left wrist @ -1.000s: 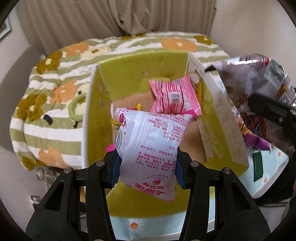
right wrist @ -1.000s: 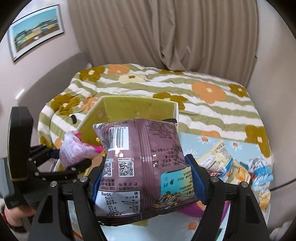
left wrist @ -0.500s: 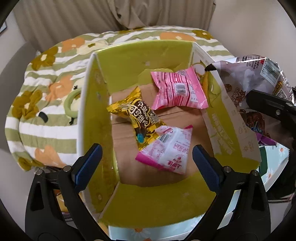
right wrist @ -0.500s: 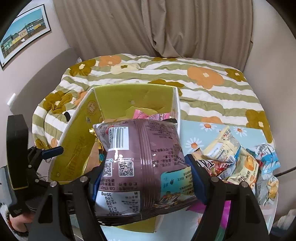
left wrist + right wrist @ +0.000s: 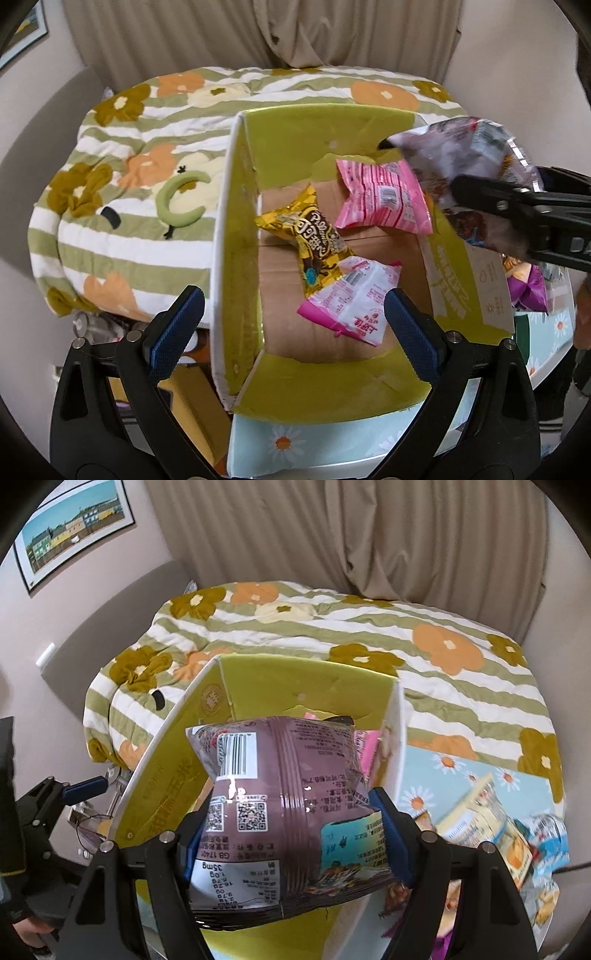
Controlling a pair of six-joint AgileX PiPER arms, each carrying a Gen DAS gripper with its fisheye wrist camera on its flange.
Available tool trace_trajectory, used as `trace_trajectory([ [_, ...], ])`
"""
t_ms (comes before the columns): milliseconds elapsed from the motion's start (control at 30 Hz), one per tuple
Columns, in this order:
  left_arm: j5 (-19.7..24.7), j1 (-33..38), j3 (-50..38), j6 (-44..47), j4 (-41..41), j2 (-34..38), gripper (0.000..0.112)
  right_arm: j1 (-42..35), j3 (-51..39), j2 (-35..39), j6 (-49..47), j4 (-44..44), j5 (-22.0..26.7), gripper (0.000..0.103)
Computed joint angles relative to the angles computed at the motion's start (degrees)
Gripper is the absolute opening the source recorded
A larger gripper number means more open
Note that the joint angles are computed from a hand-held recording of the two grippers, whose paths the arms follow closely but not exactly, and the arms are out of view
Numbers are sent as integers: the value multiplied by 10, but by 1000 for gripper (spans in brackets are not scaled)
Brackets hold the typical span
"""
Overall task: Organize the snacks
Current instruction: 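Lower the purple-brown bag into the box and open the right tool, then move both tools back over the remaining snack pile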
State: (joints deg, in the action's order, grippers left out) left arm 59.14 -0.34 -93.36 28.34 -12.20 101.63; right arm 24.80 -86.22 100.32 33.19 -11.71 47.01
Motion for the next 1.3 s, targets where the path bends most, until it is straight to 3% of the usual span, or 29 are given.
trace_trajectory([
  [200,2,-4,-14,-30,19,13,97,-9,-30,43,-40,34,-15,75],
  [267,0,-4,-13,-34,23,15,97,-16,-25,48,-58,55,-30,85],
  [300,0,-5,-12,-35,25,16,97,-18,-20,48,-61,57,-36,96],
  [367,-3,-4,-10,-37,30,18,97,-19,-5,42,-60,54,-52,102],
  [567,-2,-2,-11,-34,31,23,97,-26,2,37,-74,79,-45,102],
  [833,9,2,-35,-16,18,24,97,-12,-2,17,-32,35,-32,102],
  [1300,44,9,-69,66,-45,-4,97,59,27,-79,170,-142,54,102],
])
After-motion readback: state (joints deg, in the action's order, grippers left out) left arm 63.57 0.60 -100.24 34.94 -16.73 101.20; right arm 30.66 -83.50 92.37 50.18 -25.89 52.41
